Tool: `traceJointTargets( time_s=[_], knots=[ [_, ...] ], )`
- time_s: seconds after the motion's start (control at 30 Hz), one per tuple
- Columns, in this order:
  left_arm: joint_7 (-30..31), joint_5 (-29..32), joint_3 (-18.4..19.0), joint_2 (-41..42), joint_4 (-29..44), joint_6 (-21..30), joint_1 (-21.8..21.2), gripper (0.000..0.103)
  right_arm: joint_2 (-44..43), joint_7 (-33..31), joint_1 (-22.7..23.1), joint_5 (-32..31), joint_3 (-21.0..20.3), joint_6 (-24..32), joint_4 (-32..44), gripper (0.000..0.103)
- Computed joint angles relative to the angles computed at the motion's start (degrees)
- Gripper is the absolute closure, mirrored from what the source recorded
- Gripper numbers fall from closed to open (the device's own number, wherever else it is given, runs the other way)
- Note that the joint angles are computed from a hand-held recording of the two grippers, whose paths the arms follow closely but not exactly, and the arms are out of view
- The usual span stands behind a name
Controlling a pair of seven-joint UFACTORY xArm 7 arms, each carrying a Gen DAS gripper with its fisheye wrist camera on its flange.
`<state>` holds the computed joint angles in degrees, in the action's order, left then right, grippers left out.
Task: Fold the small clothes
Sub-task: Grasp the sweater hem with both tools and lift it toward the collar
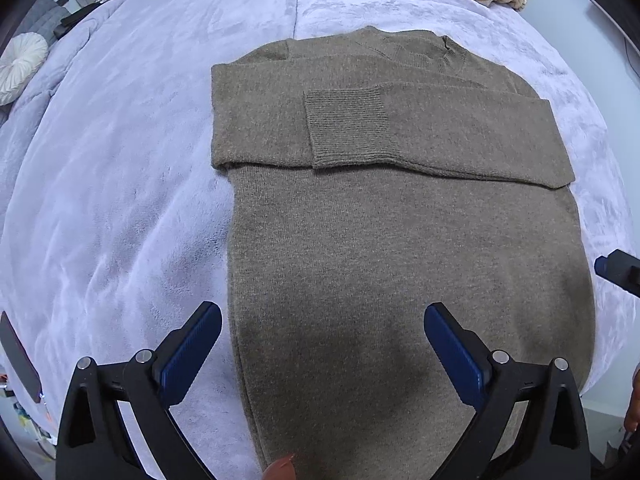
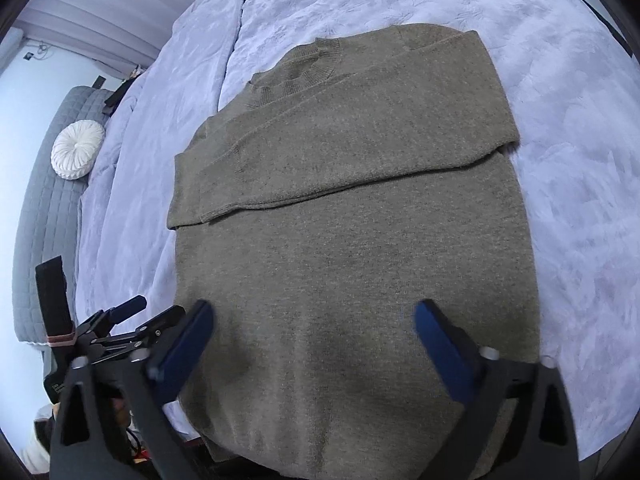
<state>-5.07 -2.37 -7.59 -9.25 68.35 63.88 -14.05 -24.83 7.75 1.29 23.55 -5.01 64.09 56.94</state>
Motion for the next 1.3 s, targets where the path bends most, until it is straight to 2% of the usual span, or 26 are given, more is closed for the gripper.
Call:
traceJointTargets(
  time_s=[0.17, 0.3, 0.43, 0.7, 0.8, 0.93, 1.13, 1.17, 1.23, 1.27, 1.3],
  knots=[
    [0.24, -0.72, 0.41, -0.71, -0.90, 0.66, 0.16, 0.002, 0.90, -1.88, 0.28, 0.17, -0.60, 2.70, 1.05, 0.000],
    [2.13, -4.52, 1.82, -1.46, -2.08, 2.06, 0.83, 0.002, 1.61, -2.20, -0.82, -0.59, -1.18, 5.94, 1.64, 0.000],
    [3.99, -4.26, 2.69, -3.19, -4.65, 3.27, 2.18, 0.002, 0.53, -3.49, -2.75, -1.00, -2.74, 9.60, 0.34, 0.000],
    [16.36, -18.61, 7.62, -4.75, -9.33, 13.70, 4.55, 0.002, -6.99, -3.76, -9.74, -2.07, -7.79, 18.21, -7.48, 0.000],
    [19.44, -24.86, 8.21, -4.05, -10.17, 18.89, 4.91, 0.002, -10.08, -4.22, -11.79, 1.61, -10.88, 21.68, -11.75, 0.000],
    [21.61, -26.20, 6.78, -4.44, -10.53, 20.68, 4.85, 0.002, -12.21, -6.06, -12.02, 8.27, -12.63, 24.15, -16.15, 0.000],
    [22.39, -28.28, 7.02, -2.96, -8.20, 25.91, 5.61, 0.002, -11.90, -9.30, -10.03, 15.43, -11.58, 26.41, -18.55, 0.000],
    [22.23, -28.18, 6.77, -2.81, -8.05, 26.30, 5.64, 0.008, -11.84, -9.22, -10.02, 16.02, -11.33, 26.67, -18.83, 0.000],
    [22.11, -25.61, 6.28, -2.34, -7.25, 25.87, 5.92, 0.030, -12.05, -7.77, -10.40, 15.61, -10.07, 26.81, -19.26, 0.007],
    [21.71, -24.16, 5.72, -2.13, -7.00, 25.15, 5.83, 0.055, -12.17, -6.77, -10.68, 14.76, -9.42, 26.82, -19.22, 0.031],
    [21.81, -23.80, 5.76, -1.82, -6.73, 25.13, 5.91, 0.085, -12.36, -5.99, -10.97, 14.15, -9.17, 26.82, -19.24, 0.065]
  ],
)
